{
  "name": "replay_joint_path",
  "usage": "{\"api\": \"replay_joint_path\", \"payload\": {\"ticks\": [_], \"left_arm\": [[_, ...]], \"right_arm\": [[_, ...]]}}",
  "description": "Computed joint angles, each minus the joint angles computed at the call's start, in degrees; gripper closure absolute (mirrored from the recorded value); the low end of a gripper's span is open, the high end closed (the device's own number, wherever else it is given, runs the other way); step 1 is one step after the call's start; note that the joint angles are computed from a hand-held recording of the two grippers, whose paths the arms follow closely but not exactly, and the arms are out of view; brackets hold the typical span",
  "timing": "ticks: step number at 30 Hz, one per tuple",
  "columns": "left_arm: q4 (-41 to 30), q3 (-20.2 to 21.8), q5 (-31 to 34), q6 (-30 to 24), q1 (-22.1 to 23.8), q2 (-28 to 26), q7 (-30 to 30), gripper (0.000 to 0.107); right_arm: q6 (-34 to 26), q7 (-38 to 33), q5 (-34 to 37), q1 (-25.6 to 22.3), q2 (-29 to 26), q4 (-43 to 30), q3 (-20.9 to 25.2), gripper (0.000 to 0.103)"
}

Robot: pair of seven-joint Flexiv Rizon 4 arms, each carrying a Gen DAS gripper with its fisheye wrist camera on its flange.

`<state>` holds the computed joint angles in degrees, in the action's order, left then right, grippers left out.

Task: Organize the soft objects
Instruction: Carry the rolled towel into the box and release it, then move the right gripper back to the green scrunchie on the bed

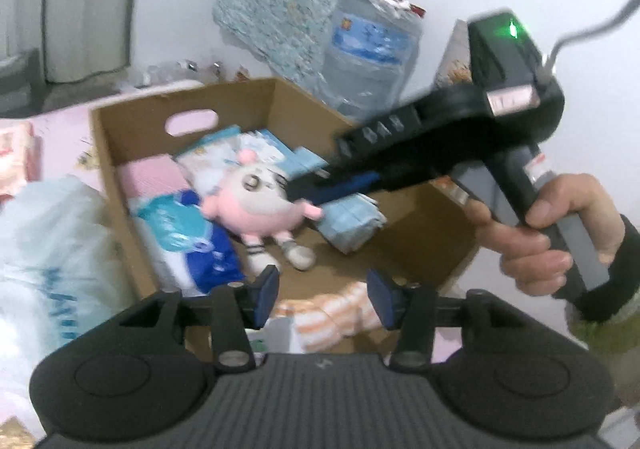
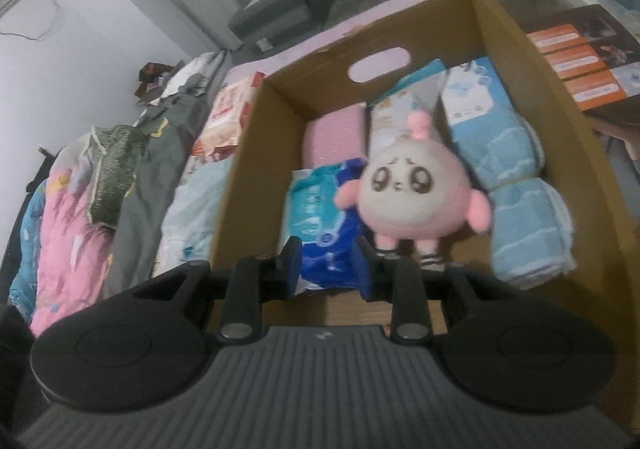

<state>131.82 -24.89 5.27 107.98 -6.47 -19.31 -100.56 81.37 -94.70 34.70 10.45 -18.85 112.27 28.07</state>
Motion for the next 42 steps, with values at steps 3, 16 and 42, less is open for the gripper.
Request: {"api": "replay_joint_path", "payload": {"ticks": [3,16,42], "left_arm": [[1.5,5.5,-1.75,-0.64,-3.98,4.12,0.5,0.049],[10.97,34.52,-38.23,6.78,-39.35,10.22,22.23,0.042],[20.95,17.76,-62.67,17.89,-32.58,11.55,29.48,0.039]], "right_arm": [[-1.91,3.82,-4.74,2.42,0.37,0.68,-3.7,0.074],[-29.72,-11.99,-28.08,9.17,0.17,-3.18,-9.74,0.023],[-28.44,1.09,-12.77,6.16,-7.01,-11.13,-9.01,0.047]]}}
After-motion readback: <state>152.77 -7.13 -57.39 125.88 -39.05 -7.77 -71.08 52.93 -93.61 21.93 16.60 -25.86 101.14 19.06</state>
